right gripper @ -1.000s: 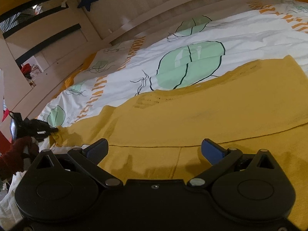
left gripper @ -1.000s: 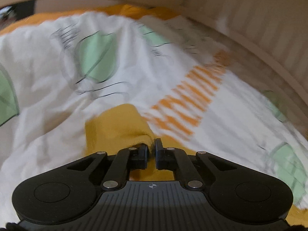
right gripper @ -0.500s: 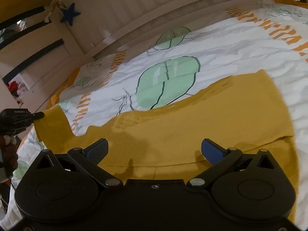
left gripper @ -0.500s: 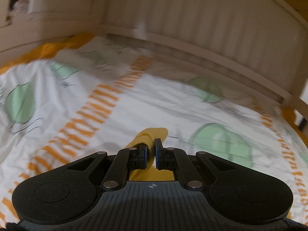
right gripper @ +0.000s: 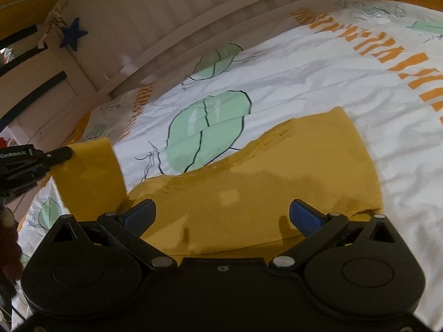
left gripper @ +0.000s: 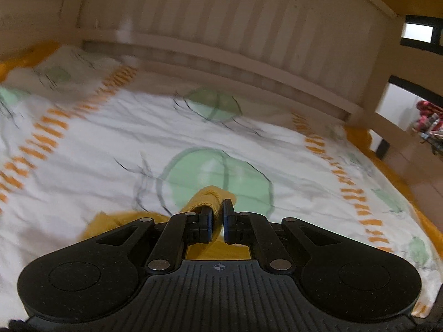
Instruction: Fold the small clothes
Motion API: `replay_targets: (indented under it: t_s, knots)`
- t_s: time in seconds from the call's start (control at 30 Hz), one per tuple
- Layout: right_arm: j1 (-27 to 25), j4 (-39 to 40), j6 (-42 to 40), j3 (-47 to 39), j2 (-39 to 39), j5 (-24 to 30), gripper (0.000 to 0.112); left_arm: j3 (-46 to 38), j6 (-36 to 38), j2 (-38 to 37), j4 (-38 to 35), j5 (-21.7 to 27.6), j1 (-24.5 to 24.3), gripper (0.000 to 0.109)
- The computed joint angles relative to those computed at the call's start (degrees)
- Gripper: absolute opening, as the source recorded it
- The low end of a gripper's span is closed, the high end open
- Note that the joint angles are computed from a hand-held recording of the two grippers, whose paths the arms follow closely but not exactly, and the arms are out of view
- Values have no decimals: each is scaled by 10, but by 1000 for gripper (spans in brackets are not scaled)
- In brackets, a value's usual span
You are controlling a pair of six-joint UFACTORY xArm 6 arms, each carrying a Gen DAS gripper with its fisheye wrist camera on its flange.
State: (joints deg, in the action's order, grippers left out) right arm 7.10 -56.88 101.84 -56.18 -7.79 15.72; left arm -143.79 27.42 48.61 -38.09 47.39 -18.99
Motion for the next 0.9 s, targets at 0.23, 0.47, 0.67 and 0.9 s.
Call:
replay_targets:
  t_s: [0.23, 0.47, 0.67, 0.9]
  knots:
    - [-15, 20, 6, 19, -15, 3, 103, 116, -13, -42, -6, -39, -43, 6]
    - [-26, 11, 34, 29, -30, 20, 102, 196, 35, -71, -4, -74, -72, 7]
    - [-30, 8, 42, 33, -36, 33, 103, 233, 104, -97, -58, -62, -75, 32]
    - [-30, -13, 61, 35, -46, 64, 103, 254, 182, -117, -110, -39, -69, 48]
